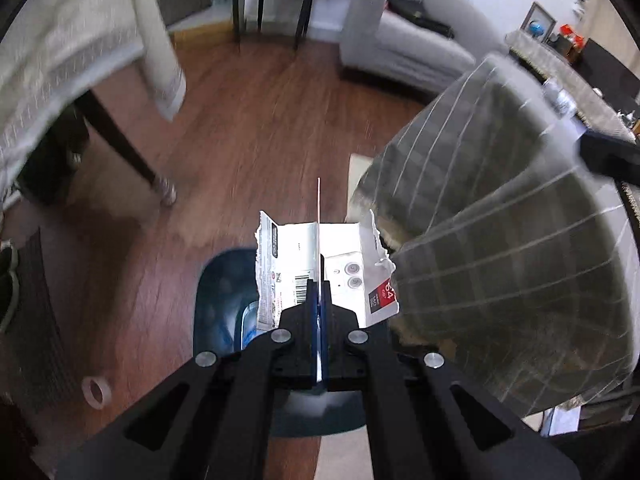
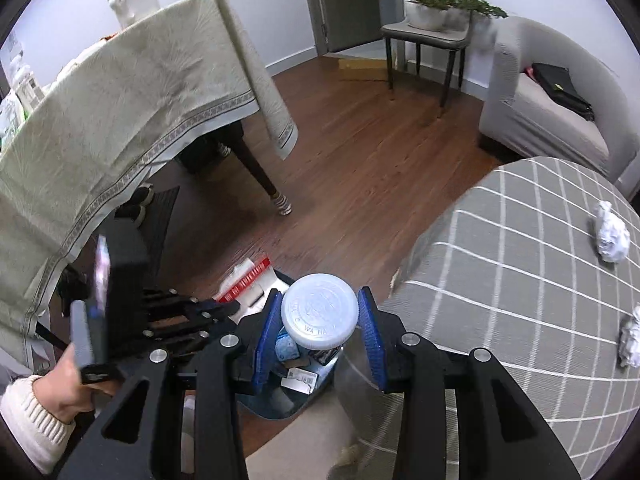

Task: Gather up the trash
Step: 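Carry the card box over the bin and open the left gripper while the right carries the container, then lower the white container into the teal bin and open the right gripper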

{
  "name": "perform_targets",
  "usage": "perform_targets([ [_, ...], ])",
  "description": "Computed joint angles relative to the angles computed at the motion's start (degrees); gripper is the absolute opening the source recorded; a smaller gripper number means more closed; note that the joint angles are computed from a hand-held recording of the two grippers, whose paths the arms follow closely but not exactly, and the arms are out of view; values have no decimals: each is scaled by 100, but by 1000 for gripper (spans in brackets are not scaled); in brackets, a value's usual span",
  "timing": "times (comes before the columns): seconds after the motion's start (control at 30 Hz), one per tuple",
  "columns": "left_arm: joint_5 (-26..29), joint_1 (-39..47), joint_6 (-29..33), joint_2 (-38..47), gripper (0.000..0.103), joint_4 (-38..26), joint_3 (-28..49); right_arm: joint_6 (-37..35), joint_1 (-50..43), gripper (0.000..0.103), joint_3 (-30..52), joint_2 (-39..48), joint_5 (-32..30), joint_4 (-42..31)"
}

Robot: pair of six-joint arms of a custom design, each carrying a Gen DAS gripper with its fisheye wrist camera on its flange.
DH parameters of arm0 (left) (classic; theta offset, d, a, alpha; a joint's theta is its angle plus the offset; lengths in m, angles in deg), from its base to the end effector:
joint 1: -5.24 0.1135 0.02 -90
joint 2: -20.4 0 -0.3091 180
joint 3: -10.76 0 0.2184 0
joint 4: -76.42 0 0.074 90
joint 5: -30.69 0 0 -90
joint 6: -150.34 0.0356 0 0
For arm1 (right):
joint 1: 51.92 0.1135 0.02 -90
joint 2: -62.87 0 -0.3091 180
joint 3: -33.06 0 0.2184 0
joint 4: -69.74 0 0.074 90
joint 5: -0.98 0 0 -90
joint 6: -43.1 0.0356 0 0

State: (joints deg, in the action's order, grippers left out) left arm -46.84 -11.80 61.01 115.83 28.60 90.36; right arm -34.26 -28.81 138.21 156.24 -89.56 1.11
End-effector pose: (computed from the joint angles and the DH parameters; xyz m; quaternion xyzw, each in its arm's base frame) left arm 0.2919 -0.0975 0.2642 0.1735 0.9526 -0.1369 0.2092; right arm 0.2867 0.1227 0.3749 -0.0888 0.9543 0.0919 0.2701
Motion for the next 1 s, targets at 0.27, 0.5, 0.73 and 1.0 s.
perform_targets([
  [0.27, 104, 167, 181, 564, 2, 251, -490, 159, 336, 39, 176, 538, 24, 76],
  [0.5, 141, 313, 326, 1117, 4, 283, -706, 242, 471, 39, 332, 977, 88, 81],
  [0.73, 92, 548, 631, 1113, 16, 219, -803, 245, 574, 39, 517, 1292, 134, 72],
  [1.0, 398, 916, 758, 603, 39, 108, -647, 271, 755, 39, 646, 1649, 169, 34],
])
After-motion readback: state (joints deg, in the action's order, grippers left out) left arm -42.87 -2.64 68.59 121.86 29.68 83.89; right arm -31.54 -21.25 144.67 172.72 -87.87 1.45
